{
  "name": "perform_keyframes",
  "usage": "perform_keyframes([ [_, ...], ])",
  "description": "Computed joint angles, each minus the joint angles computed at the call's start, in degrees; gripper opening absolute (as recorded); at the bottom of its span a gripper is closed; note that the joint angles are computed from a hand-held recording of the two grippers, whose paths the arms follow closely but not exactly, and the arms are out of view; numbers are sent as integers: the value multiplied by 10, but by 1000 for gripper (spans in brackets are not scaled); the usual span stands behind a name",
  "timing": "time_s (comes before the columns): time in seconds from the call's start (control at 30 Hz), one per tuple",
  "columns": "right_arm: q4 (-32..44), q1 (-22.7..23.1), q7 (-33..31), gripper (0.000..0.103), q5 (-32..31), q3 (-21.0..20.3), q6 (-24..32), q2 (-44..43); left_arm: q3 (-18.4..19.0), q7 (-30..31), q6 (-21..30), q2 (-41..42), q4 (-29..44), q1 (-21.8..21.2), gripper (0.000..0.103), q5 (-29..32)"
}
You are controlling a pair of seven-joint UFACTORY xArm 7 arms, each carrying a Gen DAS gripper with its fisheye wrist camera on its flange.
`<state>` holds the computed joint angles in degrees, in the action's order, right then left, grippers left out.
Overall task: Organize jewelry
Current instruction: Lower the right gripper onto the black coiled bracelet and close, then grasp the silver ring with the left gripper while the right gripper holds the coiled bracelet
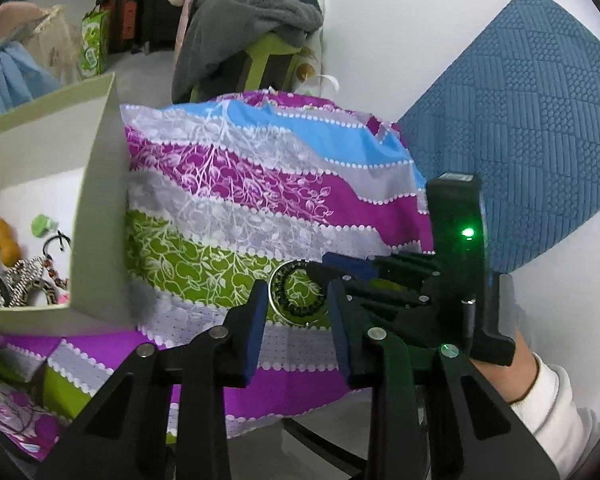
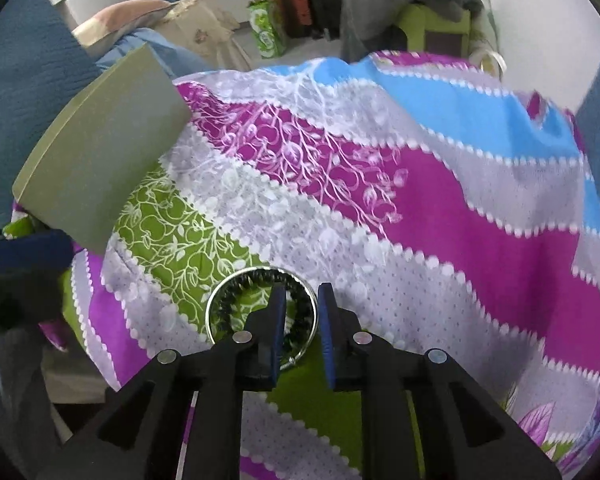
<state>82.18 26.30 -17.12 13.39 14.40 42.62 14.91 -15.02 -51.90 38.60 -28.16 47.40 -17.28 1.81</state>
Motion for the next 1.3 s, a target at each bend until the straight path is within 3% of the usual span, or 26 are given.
perform_keyframes([
  [0.3, -13, 14, -43, 14, -40, 2, -23, -1, 11, -5, -7, 3, -26, -6, 26, -24],
  [0.4, -36, 31, -39, 8, -95, -5, -52, -12, 12, -5, -10, 9, -30, -7, 26, -28],
  [0.53, -34, 19, -40, 6, -65, 0, -48, -15, 15, -1, -18, 21, -31, -9, 26, -31],
  [0.67, -29, -7, -64, 7, 26, 11, -34, -23, 15, 2, -24, 37, -28, -9, 26, -28],
  [0.83, -34, -5, -28, 7, 24, -1, -48, -30, 15, 7, -27, 59, -19, -8, 26, -20],
  [1.1, -46, -9, 63, 7, -40, -23, -73, -39, 6, 4, -16, 100, 10, 1, 26, 31],
  [1.3, -43, -3, 109, 7, -111, -31, -40, -34, 2, 16, 3, 140, 42, -3, 26, 78],
])
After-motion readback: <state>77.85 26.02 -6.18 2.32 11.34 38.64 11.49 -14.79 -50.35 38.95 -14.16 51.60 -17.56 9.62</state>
